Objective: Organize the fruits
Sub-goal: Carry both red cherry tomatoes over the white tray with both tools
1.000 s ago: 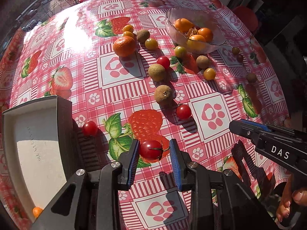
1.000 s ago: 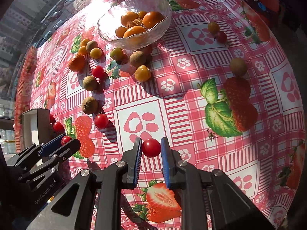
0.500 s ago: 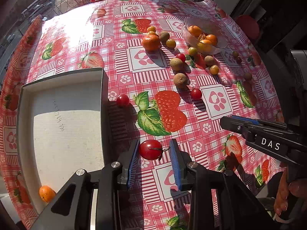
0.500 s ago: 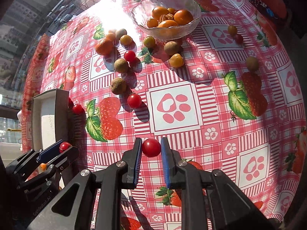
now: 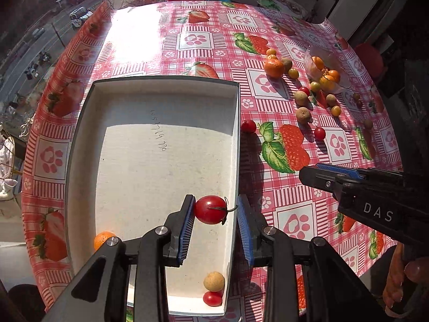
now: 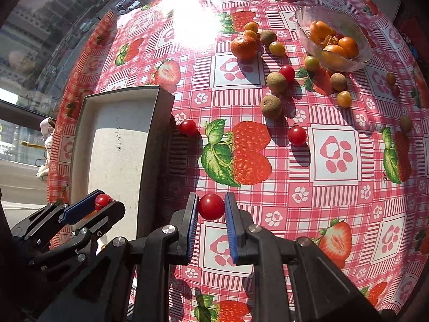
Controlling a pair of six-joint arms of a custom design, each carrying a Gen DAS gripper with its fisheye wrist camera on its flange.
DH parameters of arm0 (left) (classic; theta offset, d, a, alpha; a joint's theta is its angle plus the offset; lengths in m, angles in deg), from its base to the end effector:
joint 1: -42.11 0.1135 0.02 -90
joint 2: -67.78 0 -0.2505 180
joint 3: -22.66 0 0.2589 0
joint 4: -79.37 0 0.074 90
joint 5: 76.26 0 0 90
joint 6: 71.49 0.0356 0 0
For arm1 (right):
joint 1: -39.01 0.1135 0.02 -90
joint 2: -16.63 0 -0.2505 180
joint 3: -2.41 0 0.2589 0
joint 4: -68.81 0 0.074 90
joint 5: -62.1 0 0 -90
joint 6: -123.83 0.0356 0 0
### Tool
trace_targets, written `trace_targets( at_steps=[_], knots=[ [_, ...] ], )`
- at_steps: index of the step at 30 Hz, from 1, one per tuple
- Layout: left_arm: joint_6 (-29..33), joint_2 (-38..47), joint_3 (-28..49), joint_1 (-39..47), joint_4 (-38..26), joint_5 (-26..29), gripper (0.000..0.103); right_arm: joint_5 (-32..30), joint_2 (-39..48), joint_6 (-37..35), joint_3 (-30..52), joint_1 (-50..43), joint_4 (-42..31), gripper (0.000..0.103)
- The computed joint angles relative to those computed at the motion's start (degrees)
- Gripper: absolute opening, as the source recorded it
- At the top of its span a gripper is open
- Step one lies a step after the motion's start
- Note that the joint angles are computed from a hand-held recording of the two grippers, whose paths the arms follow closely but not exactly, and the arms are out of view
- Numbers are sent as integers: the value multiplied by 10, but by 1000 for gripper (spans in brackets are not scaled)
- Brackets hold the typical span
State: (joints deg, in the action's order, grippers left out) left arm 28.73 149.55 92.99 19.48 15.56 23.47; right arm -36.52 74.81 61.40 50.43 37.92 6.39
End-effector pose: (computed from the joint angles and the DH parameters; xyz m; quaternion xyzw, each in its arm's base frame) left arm 0.2429 -0.1078 0.2046 0.2899 0.9448 -0.0974 0.1181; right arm 0.1755 0.0020 0.1765 0.2329 0.9578 0.1069 0.1300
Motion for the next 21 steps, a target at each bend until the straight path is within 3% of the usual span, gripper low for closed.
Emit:
trace_targets(
  at_steps=[8,21],
  knots=[
    [56,8,-19,92,11,-11,33,19,85,73,50,124,49,21],
    [108,63,-20,170,47,-12,33,28,219,119,120,223,100,21]
  ],
)
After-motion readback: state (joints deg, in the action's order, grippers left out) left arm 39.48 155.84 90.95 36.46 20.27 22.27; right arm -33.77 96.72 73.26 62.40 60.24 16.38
